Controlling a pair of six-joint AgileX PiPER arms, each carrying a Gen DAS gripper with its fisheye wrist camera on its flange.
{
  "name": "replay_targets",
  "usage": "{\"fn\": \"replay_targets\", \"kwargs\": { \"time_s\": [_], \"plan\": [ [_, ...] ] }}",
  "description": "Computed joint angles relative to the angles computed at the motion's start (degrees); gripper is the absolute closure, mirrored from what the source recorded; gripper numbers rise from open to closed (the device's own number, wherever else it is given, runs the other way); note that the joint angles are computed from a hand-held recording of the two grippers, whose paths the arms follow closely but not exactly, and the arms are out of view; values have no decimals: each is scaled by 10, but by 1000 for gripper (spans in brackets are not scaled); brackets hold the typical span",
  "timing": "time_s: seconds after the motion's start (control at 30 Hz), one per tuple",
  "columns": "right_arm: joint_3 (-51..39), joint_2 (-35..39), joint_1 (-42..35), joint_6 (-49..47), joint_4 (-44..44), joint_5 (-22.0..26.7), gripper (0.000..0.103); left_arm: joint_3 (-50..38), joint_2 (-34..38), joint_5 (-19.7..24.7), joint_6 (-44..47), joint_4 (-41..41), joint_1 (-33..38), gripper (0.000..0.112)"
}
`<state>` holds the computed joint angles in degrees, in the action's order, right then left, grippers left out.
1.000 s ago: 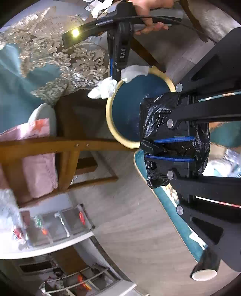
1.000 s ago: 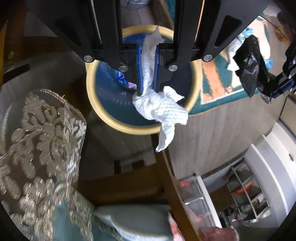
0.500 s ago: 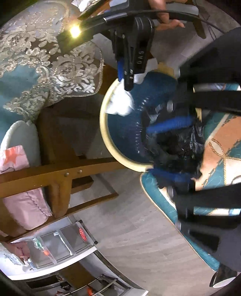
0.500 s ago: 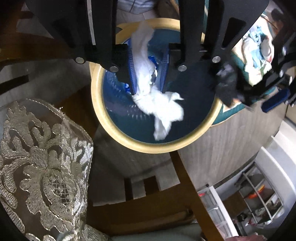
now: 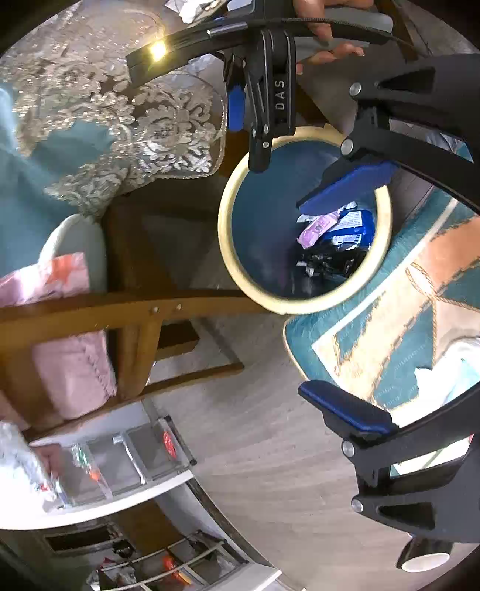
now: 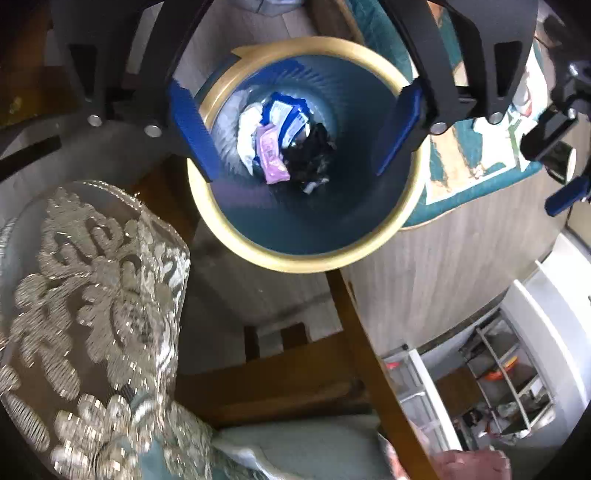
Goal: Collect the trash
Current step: 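Carry tissue and black bag over the wastebasket and open both grippers, then move both grippers back over the remaining trash on the cushion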
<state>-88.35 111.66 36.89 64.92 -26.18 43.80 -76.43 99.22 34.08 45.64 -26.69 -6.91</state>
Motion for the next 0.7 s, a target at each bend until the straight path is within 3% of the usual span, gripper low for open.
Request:
{"fn": "replay_targets", "kwargs": {
  "time_s": [0.4, 0.6, 0.7],
  "plan": [
    [-29, -32, 86, 107, -80, 57, 9, 31, -93, 91, 65, -84, 160, 15],
    [-109, 10, 141, 101, -102, 137, 8, 37, -117, 127, 110, -106, 235, 15],
    [-121, 22, 157, 108, -99, 146, 8, 39, -126, 148, 135, -119, 274, 15]
  ]
}}
